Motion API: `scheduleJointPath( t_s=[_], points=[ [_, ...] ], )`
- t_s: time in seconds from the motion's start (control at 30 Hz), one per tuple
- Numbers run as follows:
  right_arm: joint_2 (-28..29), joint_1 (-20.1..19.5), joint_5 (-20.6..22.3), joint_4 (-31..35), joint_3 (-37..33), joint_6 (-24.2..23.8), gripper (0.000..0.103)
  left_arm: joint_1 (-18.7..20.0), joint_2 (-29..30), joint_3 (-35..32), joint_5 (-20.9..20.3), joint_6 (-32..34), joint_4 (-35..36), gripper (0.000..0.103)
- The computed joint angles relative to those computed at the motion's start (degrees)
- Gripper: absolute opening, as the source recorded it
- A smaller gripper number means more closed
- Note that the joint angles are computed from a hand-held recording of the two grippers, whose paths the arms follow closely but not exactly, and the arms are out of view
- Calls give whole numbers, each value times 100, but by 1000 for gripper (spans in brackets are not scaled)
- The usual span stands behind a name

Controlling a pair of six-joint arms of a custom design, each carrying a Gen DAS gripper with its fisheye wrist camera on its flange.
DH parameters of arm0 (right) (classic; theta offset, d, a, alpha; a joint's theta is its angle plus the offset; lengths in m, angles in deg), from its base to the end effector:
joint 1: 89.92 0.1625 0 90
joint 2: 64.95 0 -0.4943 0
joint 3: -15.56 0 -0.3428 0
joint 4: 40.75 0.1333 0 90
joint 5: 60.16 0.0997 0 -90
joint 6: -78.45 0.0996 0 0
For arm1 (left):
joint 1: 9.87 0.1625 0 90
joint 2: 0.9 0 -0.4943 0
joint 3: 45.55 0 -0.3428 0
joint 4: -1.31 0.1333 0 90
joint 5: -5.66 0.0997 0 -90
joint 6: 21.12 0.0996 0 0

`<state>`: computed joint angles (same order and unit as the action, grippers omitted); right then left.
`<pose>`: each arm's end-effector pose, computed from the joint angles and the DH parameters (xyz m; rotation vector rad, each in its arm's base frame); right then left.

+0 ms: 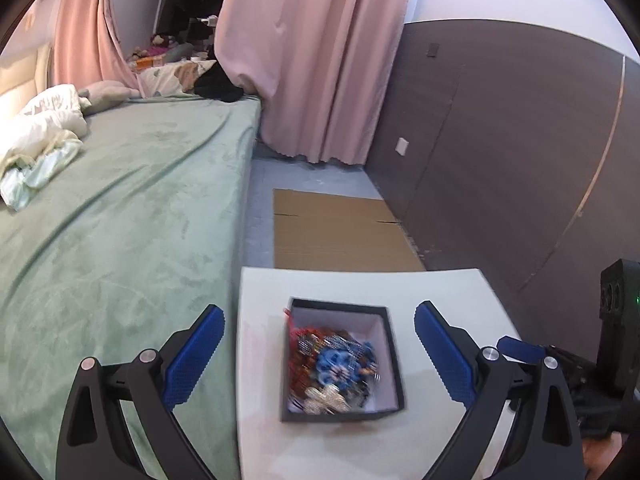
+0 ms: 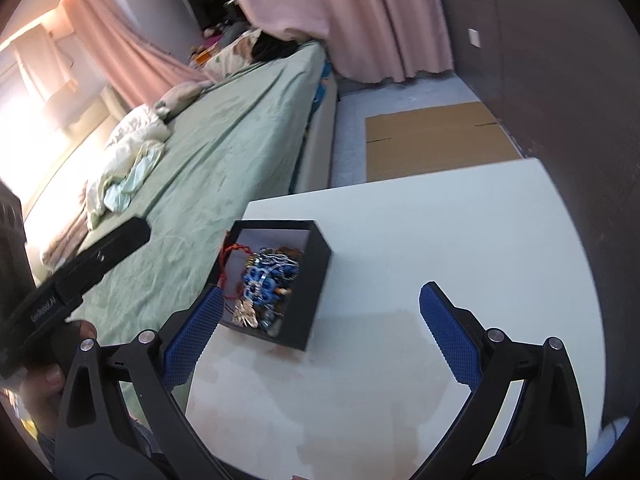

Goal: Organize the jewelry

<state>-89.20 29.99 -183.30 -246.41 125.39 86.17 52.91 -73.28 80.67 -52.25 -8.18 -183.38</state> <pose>0.3701 -0.4853 0.0015 0.2981 -2.6063 0.9160 -0.0551 -0.5142 0.3582 0.6061 2.4371 -1.0119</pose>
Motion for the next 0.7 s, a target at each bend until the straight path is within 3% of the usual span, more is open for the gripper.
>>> scheduleJointPath(
  t_s=[0.23, 0.37, 0.43, 0.5, 0.63, 0.7],
  points=[
    [415, -61, -22, 798, -778, 152, 98, 262, 68, -304, -27, -38, 175, 93],
    [630, -20, -635, 1434, -1128, 284, 96, 318, -25, -322, 15, 0, 196, 93],
    [693, 7, -1194, 1714, -1222, 458, 88, 345, -96, -328, 0, -9, 213, 94],
    [680, -16, -1504, 1680, -1156, 611, 85, 371, -179, -332, -4, -51, 262, 94],
    [582, -69, -1479, 1546, -964, 899, 83, 390, -302, -372, 41, -202, 517, 94],
    [527, -56, -1293, 1173, -794, 896, 83, 360, -347, -404, 121, -341, 770, 94]
  ],
)
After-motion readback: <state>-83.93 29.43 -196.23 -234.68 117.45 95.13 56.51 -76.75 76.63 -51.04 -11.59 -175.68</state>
